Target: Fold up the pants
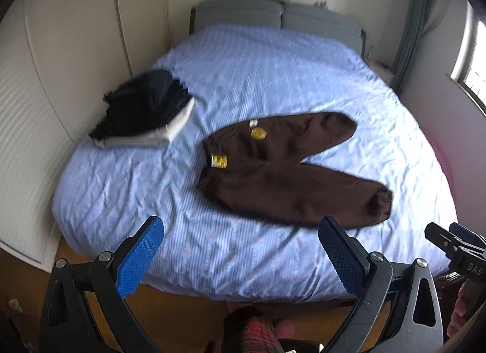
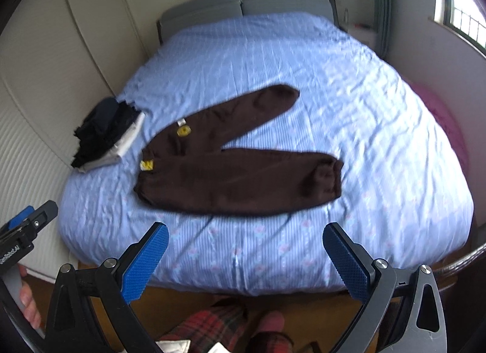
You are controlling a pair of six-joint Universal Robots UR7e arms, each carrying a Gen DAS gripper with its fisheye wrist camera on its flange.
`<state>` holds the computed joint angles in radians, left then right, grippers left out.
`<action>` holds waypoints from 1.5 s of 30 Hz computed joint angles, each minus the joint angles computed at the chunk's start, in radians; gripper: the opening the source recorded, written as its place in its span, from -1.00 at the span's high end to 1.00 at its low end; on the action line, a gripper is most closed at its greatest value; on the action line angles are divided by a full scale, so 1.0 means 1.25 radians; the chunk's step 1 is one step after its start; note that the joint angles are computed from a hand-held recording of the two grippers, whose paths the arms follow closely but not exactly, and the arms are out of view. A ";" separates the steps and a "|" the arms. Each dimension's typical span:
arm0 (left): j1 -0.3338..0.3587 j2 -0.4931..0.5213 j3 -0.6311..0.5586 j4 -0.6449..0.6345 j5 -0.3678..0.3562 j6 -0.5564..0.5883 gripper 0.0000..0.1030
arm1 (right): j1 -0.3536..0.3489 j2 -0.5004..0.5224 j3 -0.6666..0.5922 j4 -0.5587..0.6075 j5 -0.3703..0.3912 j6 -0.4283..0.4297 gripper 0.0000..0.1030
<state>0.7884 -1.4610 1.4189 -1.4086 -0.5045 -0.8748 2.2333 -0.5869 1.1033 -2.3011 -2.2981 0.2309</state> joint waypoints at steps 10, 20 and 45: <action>0.208 0.117 -0.098 -0.172 -0.147 0.231 -0.98 | -0.067 0.183 -0.243 0.234 0.012 0.184 -0.98; 0.345 0.228 -0.171 -0.182 -0.253 0.207 -0.96 | -0.149 0.271 -0.332 0.306 0.020 0.281 -0.91; 0.388 0.332 -0.249 -0.253 -0.337 0.144 0.54 | -0.236 0.279 -0.414 0.235 0.111 0.235 0.71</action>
<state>1.2739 -1.0456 1.1077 -1.7247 -0.9260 -0.6944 1.9381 -0.2377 0.5856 -2.0070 -2.1595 0.5248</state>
